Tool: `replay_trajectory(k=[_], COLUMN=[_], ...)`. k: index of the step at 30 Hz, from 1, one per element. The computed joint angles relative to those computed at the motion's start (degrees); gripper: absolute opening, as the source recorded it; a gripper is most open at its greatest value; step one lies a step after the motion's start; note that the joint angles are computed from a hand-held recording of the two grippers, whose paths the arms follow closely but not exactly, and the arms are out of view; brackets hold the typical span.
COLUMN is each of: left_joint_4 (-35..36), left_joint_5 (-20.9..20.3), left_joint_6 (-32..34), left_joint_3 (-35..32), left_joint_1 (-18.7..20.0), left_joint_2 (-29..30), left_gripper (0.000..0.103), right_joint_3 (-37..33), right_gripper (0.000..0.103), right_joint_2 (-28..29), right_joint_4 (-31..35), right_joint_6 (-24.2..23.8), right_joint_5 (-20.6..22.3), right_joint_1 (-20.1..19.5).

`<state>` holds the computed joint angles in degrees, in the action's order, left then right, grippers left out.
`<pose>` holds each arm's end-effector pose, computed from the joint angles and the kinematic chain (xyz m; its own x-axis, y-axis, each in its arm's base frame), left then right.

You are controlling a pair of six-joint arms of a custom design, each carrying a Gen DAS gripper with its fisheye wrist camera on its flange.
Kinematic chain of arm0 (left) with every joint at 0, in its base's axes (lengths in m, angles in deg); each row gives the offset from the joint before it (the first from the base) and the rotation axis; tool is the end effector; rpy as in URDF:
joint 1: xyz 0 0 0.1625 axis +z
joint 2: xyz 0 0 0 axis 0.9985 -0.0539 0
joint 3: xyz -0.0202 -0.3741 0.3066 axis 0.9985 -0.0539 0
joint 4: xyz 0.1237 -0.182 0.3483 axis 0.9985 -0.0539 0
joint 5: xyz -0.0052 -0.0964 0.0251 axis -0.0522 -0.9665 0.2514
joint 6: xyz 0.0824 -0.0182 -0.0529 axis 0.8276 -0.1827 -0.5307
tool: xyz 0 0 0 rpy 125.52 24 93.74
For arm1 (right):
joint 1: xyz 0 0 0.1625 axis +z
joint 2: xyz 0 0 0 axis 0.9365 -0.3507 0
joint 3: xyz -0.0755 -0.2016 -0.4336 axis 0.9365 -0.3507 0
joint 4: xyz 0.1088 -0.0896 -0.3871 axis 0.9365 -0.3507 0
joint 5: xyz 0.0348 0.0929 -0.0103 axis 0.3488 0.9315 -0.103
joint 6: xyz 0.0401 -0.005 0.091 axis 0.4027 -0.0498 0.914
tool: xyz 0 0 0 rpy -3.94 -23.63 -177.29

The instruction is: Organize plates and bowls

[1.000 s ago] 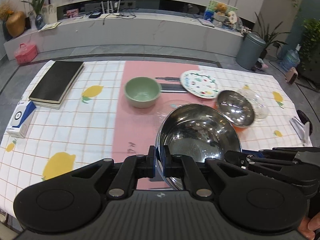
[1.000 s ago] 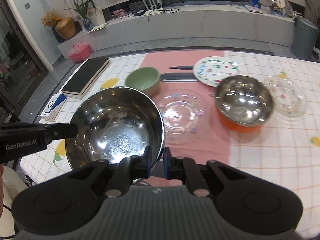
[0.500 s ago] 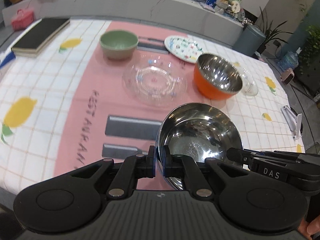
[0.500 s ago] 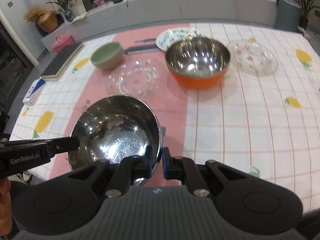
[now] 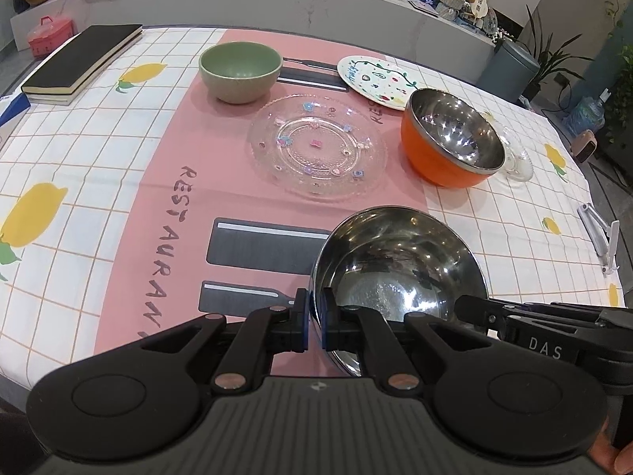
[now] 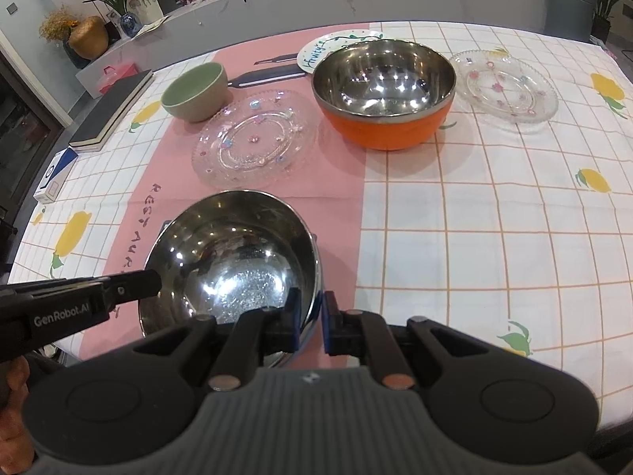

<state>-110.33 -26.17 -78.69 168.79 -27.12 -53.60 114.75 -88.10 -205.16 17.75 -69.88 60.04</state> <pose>-0.0066 -0.3768 0.2716 -0.7881 0.3574 -0.5011 0.4944 0.8525 -0.1695 0.3094 -0.2794 -0.0637 -0.8435 0.2132 0.4930 -0.1022 0.8373 -0.5371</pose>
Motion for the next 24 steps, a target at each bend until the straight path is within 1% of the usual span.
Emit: replay_trajectory(k=[3,5,6,7,8,9,11,13,16,18,19,22,24], left_joint_4=[0.0,-0.1,-0.2,-0.3,-0.6,-0.7,-0.1,0.5,1.5,1.7,1.6,0.6,-0.9], left_joint_5=[-0.3,-0.5,-0.4,-0.1,0.2,0.4,0.5,0.7,1.0,0.9,0.5,-2.0,-3.7], left_joint_6=[0.0,-0.5,-0.6,-0.6,-0.5,-0.4,-0.1,0.5,1.4,2.2,2.5,3.6,4.3], left_joint_3=[-0.2,-0.4,-0.4,-0.4,-0.3,-0.3,-0.6,-0.9,-1.8,-2.7,-3.3,-5.6,-6.8], left_joint_1=[0.2,0.6,0.7,0.7,0.6,0.5,0.1,-0.9,-2.8,-4.0,-4.4,-5.1,-5.3], left_joint_2=[0.1,0.3,0.3,0.3,0.1,-0.1,-0.7,-1.4,-2.3,-2.8,-2.7,-1.8,-0.5], left_gripper=[0.006,0.008,0.013,0.019,0.021,0.024,0.026,0.031,0.032,0.033,0.034,0.035,0.035], right_joint_3=[-0.1,-0.1,-0.1,-0.2,-0.3,-0.4,-0.5,-0.4,-0.2,-0.1,-0.2,-0.2,-0.2], right_gripper=[0.009,0.012,0.013,0.018,0.03,0.034,0.036,0.038,0.039,0.042,0.044,0.045,0.046], right_joint_2=[-0.1,0.0,0.0,0.0,-0.2,-0.3,-0.6,-1.2,-2.5,-3.8,-4.7,-6.6,-7.9], right_joint_4=[0.5,0.3,0.2,0.3,1.2,1.8,2.9,3.1,3.4,3.4,3.9,4.3,3.4], right_joint_6=[-0.1,-0.4,-0.5,-0.5,-0.1,0.1,0.2,0.1,0.0,-0.6,-0.9,-1.7,-2.5], right_joint_5=[0.0,0.1,0.2,0.1,-0.4,-0.8,-1.7,-2.0,-2.4,-3.1,-4.0,-6.9,-9.0], right_joint_1=[0.0,0.0,0.0,-0.1,0.1,0.2,0.7,1.0,1.6,2.1,2.5,3.2,3.5])
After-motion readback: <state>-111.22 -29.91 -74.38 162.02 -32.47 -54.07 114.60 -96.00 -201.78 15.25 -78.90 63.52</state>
